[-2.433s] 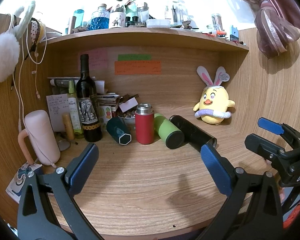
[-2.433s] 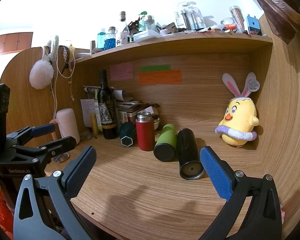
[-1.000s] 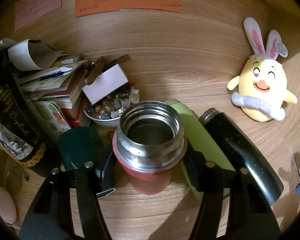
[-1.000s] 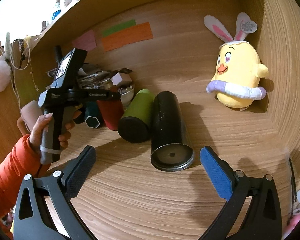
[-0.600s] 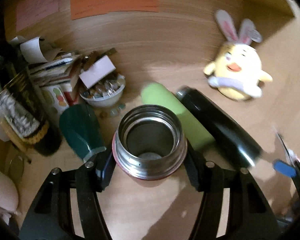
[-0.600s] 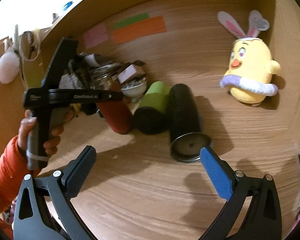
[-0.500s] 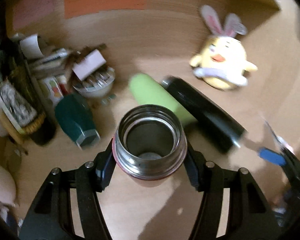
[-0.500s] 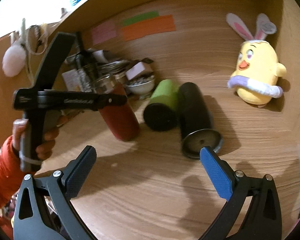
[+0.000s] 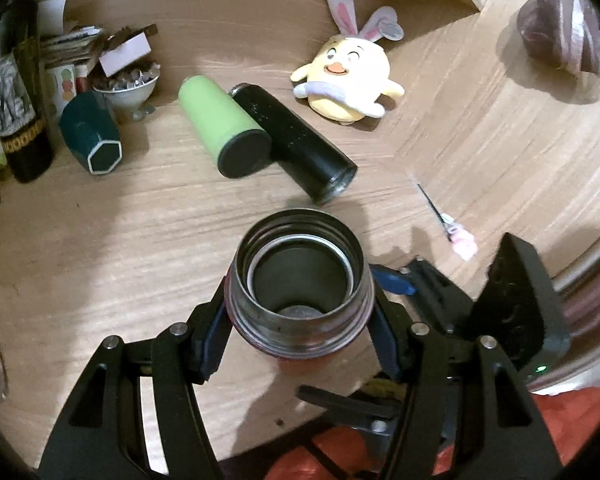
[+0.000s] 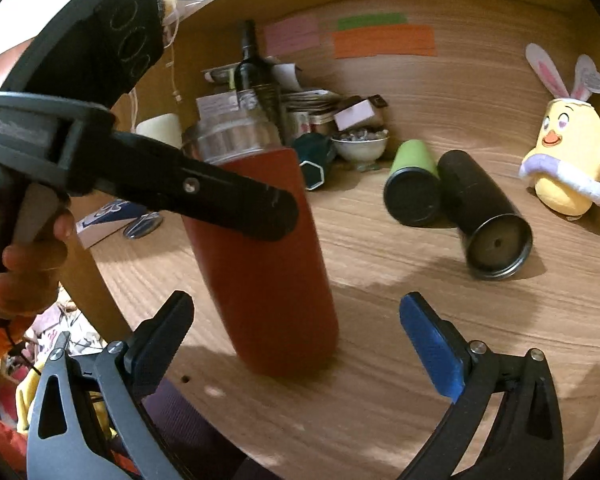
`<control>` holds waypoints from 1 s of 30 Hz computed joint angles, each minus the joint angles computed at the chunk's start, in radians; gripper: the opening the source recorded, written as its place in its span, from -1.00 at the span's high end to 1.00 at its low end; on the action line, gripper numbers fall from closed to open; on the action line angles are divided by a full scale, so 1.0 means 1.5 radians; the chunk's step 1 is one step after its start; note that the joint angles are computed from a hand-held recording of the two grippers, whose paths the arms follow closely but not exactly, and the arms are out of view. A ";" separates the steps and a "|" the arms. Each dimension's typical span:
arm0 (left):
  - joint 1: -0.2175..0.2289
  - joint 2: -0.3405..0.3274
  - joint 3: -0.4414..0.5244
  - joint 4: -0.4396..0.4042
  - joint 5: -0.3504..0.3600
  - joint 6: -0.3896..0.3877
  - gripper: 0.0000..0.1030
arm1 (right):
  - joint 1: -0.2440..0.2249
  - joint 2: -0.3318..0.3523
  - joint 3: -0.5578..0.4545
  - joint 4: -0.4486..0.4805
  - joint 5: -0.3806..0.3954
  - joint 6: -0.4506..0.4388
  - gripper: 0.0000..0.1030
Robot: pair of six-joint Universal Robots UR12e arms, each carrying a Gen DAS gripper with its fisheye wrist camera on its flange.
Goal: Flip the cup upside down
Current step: 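Lift the red thermos with the left tool while the right tool closes on its body, then rotate the held red thermos until its base faces up, using both tools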
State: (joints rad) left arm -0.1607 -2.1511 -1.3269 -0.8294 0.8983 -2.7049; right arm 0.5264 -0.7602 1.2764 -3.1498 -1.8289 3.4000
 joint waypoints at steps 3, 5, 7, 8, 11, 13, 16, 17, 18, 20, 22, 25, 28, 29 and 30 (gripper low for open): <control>0.002 0.007 -0.009 -0.003 -0.009 0.000 -0.19 | -0.003 0.003 -0.003 -0.001 0.026 0.001 -0.70; 0.004 0.007 -0.011 -0.006 -0.020 -0.001 -0.19 | -0.005 0.005 -0.009 0.005 0.038 -0.001 -0.52; 0.006 0.006 -0.011 -0.005 -0.027 0.001 -0.19 | -0.006 0.008 -0.015 0.011 0.048 -0.004 -0.29; 0.007 0.005 -0.011 -0.001 -0.032 -0.003 -0.19 | -0.007 0.009 -0.017 0.014 0.052 -0.005 -0.28; 0.012 0.000 -0.010 0.010 -0.046 -0.017 -0.19 | -0.006 0.012 -0.021 0.009 0.044 -0.010 -0.25; 0.012 -0.002 -0.015 0.044 -0.040 -0.039 -0.23 | -0.004 0.011 -0.018 0.007 0.039 -0.009 -0.23; 0.008 -0.003 -0.026 0.110 -0.001 -0.066 -0.33 | -0.005 0.011 -0.019 0.004 0.046 -0.004 -0.18; 0.006 -0.004 -0.027 0.124 0.011 -0.069 -0.37 | -0.005 0.011 -0.020 0.004 0.048 -0.004 -0.15; 0.004 -0.006 -0.028 0.134 0.025 -0.072 -0.38 | -0.006 0.010 -0.018 0.003 0.050 -0.004 -0.14; 0.004 -0.011 -0.026 0.137 0.028 -0.076 -0.43 | -0.007 0.010 -0.019 0.008 0.053 -0.001 -0.14; 0.007 -0.015 -0.023 0.136 0.017 -0.083 -0.43 | -0.008 0.009 -0.017 0.005 0.056 0.004 -0.14; 0.010 -0.020 -0.019 0.134 0.004 -0.093 -0.44 | -0.009 0.010 -0.019 0.008 0.057 0.008 -0.14; 0.010 -0.024 -0.018 0.133 0.001 -0.101 -0.48 | -0.009 0.011 -0.024 0.017 0.056 0.012 -0.14; 0.010 -0.024 -0.019 0.135 0.002 -0.102 -0.51 | -0.009 0.011 -0.024 0.017 0.055 0.014 -0.14; 0.010 -0.025 -0.019 0.136 0.004 -0.103 -0.52 | -0.008 0.011 -0.024 0.018 0.055 0.015 -0.14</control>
